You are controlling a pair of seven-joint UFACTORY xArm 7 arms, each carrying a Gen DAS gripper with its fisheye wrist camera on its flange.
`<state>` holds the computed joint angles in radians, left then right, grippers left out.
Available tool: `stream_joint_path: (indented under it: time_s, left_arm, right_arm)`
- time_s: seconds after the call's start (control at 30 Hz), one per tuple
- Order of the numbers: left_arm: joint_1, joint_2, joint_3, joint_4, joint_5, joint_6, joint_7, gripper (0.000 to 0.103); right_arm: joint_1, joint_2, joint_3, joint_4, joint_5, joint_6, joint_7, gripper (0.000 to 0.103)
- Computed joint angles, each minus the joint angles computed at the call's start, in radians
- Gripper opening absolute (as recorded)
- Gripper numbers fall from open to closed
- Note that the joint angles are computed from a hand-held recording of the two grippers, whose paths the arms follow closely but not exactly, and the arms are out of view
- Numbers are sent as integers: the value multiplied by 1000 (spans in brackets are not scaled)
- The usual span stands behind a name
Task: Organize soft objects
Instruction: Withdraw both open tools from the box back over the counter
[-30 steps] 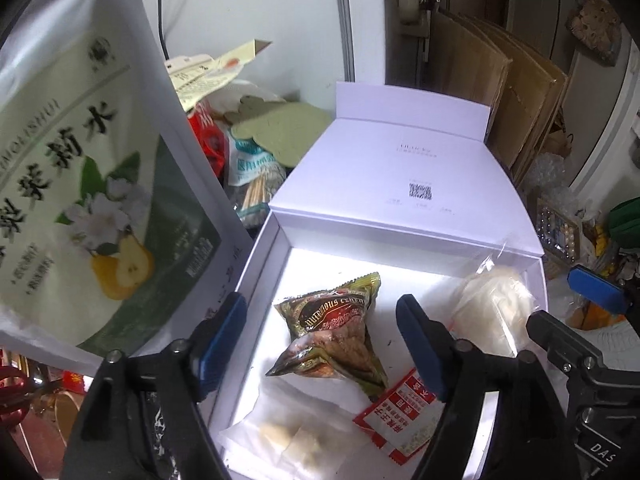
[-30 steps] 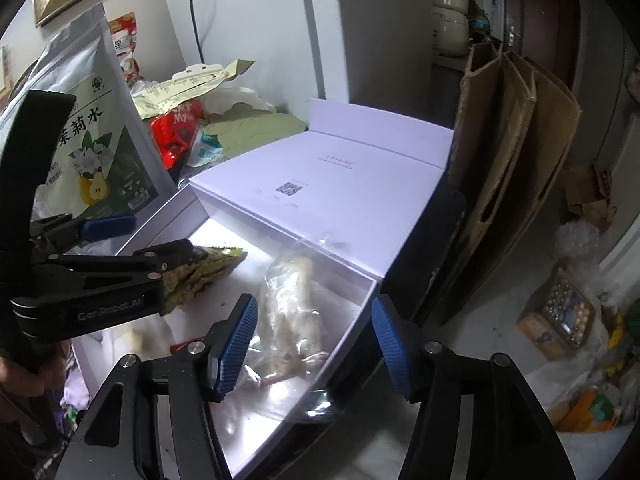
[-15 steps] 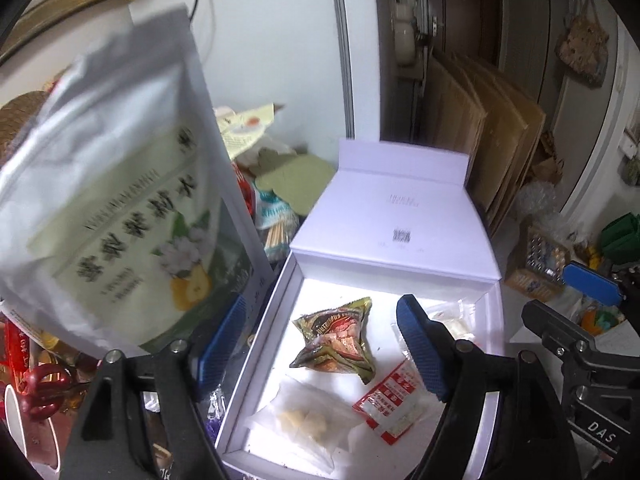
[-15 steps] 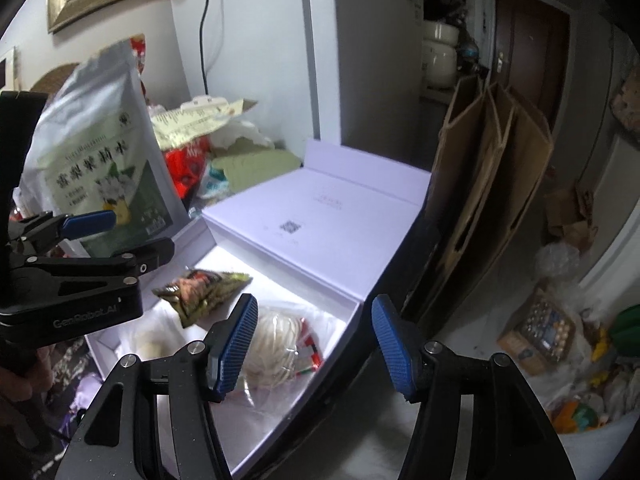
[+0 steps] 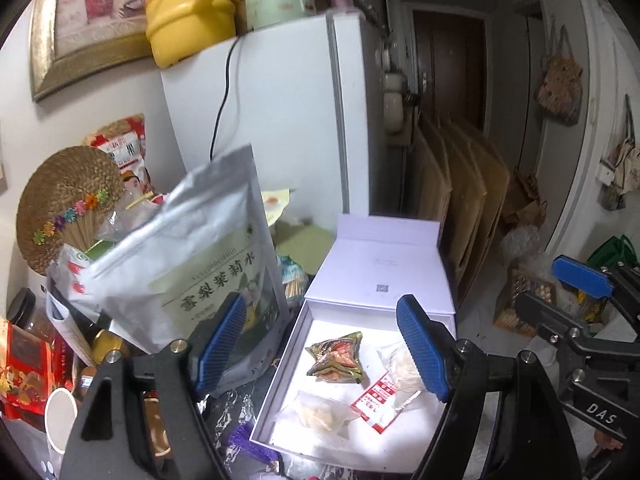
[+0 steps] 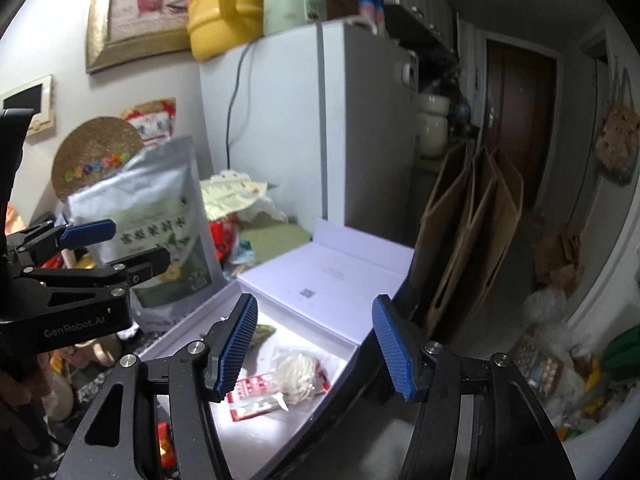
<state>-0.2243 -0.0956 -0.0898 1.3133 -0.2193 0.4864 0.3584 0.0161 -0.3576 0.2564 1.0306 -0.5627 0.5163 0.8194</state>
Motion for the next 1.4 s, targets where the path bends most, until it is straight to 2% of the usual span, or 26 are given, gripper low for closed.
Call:
stream_joint_path:
  time_s: [0.13, 0.23, 0.3, 0.4, 0.43, 0.47, 0.53, 0.77, 0.9, 1.03, 1.13, 1.23, 1.4]
  left_arm:
    - [-16, -73, 28, -53, -109, 12, 84, 78]
    - [-33, -138, 57, -101, -184, 36, 142, 78]
    - [-41, -191, 72, -149, -217, 27, 168, 78]
    - [-45, -253, 80, -206, -209, 19, 174, 83]
    - [-47, -275, 84, -228, -206, 15, 174, 88]
    - [-52, -298, 92, -251, -207, 12, 178, 93]
    - [-66, -345, 112, -300, -218, 4, 190, 96]
    - [-69, -494, 137, -458, -167, -21, 180, 96]
    - [-93, -564, 179, -524, -161, 15, 190, 96]
    - [-67, -644, 181, -610, -132, -9, 184, 96]
    - [-58, -685, 200, -646, -117, 22, 171, 96]
    - [-30, -723, 198, -696, -99, 12, 151, 96]
    - [-37, -761, 232, -750, -95, 59, 150, 96]
  right_arm:
    - [1, -46, 26, -7, -16, 28, 19, 60]
    - [2, -88, 44, -26, -21, 37, 29, 66]
    - [4, -121, 65, -40, -21, 54, 33, 67]
    - [3, -170, 95, -67, -21, 73, 49, 74]
    - [3, -188, 105, -78, -19, 76, 55, 77]
    - [1, -205, 114, -90, -19, 76, 63, 78]
    - [2, -237, 129, -114, -11, 73, 72, 79]
    - [14, -312, 185, -177, 29, 93, 85, 80]
    - [28, -335, 216, -207, 47, 109, 91, 81]
    - [41, -359, 245, -244, 62, 111, 128, 81]
    - [60, -371, 258, -274, 80, 112, 150, 81]
    - [78, -382, 283, -300, 92, 121, 182, 81]
    - [116, -379, 308, -339, 112, 126, 231, 81]
